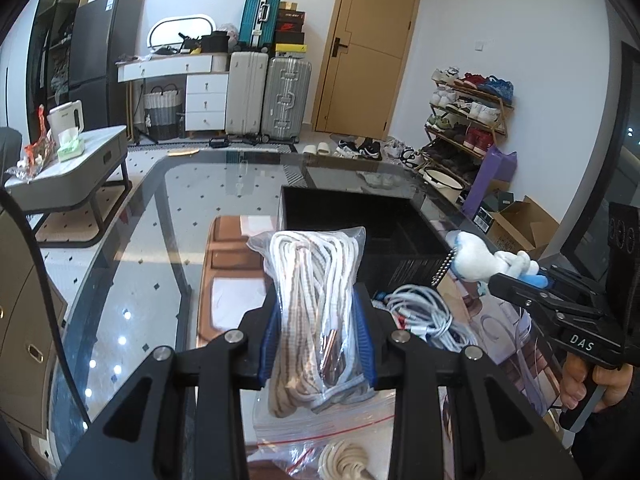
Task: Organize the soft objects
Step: 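Lift the rope bag with the left gripper while the right gripper lifts the plush toy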
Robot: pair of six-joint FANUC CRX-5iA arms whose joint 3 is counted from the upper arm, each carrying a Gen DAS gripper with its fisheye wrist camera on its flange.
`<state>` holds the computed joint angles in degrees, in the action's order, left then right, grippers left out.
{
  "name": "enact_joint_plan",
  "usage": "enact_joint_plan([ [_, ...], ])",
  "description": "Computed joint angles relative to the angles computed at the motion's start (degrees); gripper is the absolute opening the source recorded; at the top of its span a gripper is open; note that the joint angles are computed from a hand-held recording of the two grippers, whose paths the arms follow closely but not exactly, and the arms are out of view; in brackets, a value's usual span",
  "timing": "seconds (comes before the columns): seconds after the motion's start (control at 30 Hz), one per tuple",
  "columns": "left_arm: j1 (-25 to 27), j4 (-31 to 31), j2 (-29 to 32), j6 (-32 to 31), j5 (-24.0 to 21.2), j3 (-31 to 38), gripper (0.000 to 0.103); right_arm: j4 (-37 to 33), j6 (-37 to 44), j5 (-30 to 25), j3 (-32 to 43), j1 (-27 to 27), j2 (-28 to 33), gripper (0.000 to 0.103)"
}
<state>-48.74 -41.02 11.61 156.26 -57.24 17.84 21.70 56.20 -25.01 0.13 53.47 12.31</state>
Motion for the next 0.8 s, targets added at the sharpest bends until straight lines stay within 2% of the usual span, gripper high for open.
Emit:
enact_joint_plan([
  [0.8,4.93,1.57,3.26,-6.37,3.14,5.64,0.032,-1.59,6.13,-7.94,13.47,-1.20,8.39,0.039],
])
